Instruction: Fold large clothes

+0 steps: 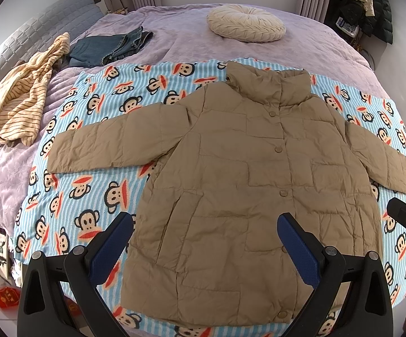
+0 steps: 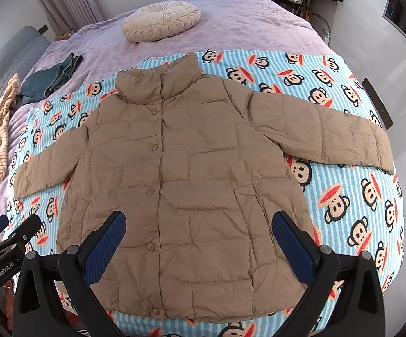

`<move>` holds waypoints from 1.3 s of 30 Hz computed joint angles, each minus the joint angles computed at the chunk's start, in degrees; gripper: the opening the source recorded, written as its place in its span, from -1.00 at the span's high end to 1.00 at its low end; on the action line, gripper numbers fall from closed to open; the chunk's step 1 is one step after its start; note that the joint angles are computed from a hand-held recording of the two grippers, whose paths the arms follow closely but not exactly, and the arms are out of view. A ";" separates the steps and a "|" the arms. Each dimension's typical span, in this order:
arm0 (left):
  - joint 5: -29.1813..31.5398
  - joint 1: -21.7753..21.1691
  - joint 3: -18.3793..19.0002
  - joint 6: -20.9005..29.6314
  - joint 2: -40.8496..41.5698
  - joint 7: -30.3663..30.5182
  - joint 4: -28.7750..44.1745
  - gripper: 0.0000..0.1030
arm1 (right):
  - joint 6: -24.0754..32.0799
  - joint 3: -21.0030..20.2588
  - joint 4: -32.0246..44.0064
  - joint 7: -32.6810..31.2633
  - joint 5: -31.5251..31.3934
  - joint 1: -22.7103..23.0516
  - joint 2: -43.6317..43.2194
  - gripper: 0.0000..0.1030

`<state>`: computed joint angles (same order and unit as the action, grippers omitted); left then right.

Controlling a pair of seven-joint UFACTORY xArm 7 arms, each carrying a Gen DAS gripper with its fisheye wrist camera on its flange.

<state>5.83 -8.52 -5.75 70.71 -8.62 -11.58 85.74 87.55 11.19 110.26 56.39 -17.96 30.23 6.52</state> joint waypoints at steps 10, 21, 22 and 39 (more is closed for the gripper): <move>0.01 -0.03 0.03 0.10 0.08 -0.01 0.12 -0.99 | 0.04 -0.04 0.08 0.01 0.03 0.07 0.06 -1.00; -0.38 0.01 0.18 0.27 -0.05 0.14 0.02 -0.99 | 0.28 -0.05 0.07 0.23 0.31 0.02 0.11 -1.00; -0.61 0.05 0.27 0.37 -0.11 0.25 -0.06 -0.99 | 0.34 -0.03 0.08 0.34 0.41 0.04 0.17 -1.00; -10.97 6.10 6.44 -4.17 0.71 6.50 -5.70 -0.99 | 2.95 -1.37 9.42 0.12 5.72 3.57 11.77 -1.00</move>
<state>-5.13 -2.42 0.69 66.54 -7.91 -5.08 80.04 90.50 9.82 119.68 56.51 -12.24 33.80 18.29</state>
